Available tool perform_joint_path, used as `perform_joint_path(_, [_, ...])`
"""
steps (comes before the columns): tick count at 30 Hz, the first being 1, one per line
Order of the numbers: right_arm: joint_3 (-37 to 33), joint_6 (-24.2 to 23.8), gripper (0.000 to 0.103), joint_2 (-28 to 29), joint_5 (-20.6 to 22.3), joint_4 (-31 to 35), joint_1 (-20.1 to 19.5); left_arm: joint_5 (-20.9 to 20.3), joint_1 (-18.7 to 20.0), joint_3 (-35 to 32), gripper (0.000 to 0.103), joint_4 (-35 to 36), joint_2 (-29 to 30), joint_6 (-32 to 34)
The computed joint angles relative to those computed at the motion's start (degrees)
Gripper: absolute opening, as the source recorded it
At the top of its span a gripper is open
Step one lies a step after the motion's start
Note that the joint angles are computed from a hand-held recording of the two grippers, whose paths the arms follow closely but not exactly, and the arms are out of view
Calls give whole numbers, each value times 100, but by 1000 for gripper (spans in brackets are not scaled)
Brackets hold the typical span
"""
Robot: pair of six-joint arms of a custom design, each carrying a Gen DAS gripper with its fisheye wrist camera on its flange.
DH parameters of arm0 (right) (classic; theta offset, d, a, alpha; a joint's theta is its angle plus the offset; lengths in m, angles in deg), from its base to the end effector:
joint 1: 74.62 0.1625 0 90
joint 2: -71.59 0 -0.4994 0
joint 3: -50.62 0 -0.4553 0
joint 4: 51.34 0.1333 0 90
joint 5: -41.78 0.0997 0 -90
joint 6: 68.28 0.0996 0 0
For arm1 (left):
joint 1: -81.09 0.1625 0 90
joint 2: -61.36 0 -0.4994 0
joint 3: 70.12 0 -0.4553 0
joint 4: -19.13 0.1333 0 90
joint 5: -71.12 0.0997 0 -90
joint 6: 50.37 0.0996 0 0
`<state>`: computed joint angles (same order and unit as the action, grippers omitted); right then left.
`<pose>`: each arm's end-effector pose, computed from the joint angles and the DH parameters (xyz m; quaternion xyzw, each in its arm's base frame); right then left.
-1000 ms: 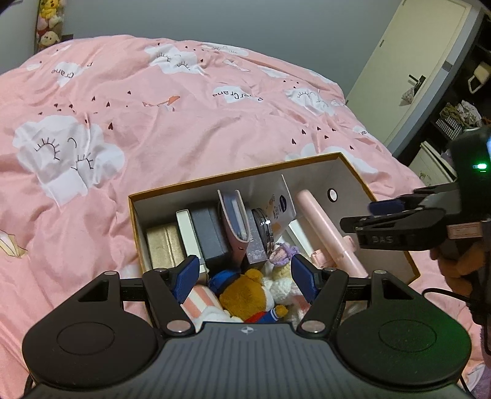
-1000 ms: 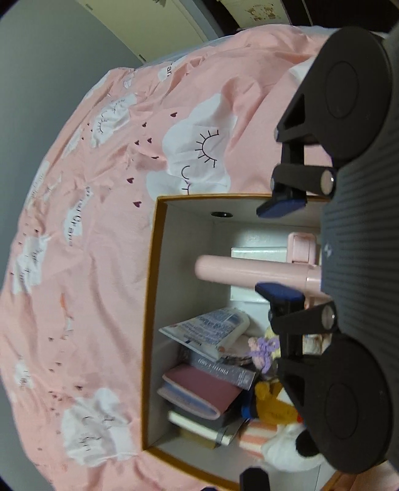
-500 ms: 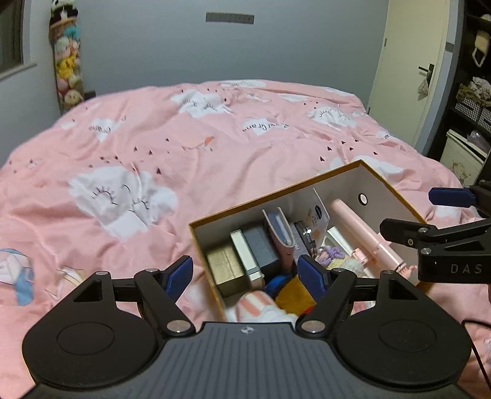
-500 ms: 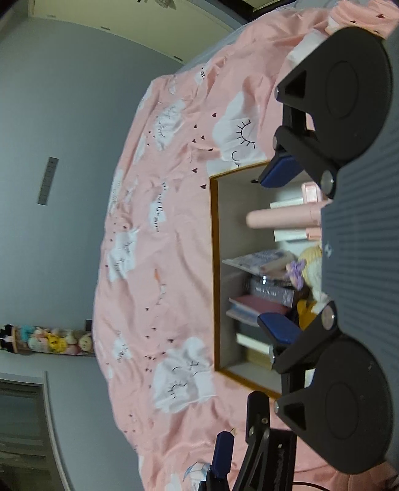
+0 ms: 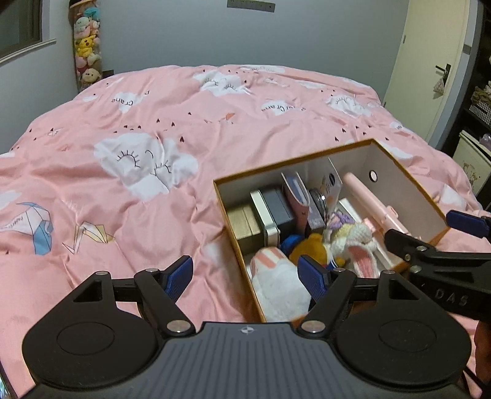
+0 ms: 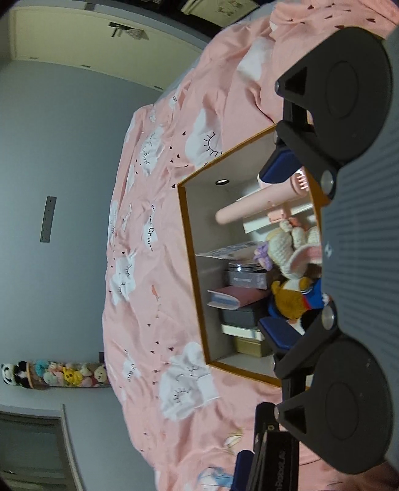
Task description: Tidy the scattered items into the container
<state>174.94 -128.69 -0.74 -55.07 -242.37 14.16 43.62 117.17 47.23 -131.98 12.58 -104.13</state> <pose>0.1092 -0.5744 0.2901 0.4270 -0.8020 0.3279 0.2589 -0.3449 -0.5256 0.0558 0.0349 0.8531 -0.3851 0.3504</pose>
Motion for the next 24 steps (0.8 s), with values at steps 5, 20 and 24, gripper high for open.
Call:
perform_joint_path(5, [203, -213, 97, 52, -23, -441, -11, 30, -71, -3, 88, 540, -39, -457])
perform_joint_path(20, [299, -48, 97, 74, -544, -183, -47, -334, -39, -87, 88, 1604, -69, -1228])
perform_joint_path(24, [289, 21, 97, 13, -438, -13, -76, -338, -44, -105, 88, 1723, -67, -1319])
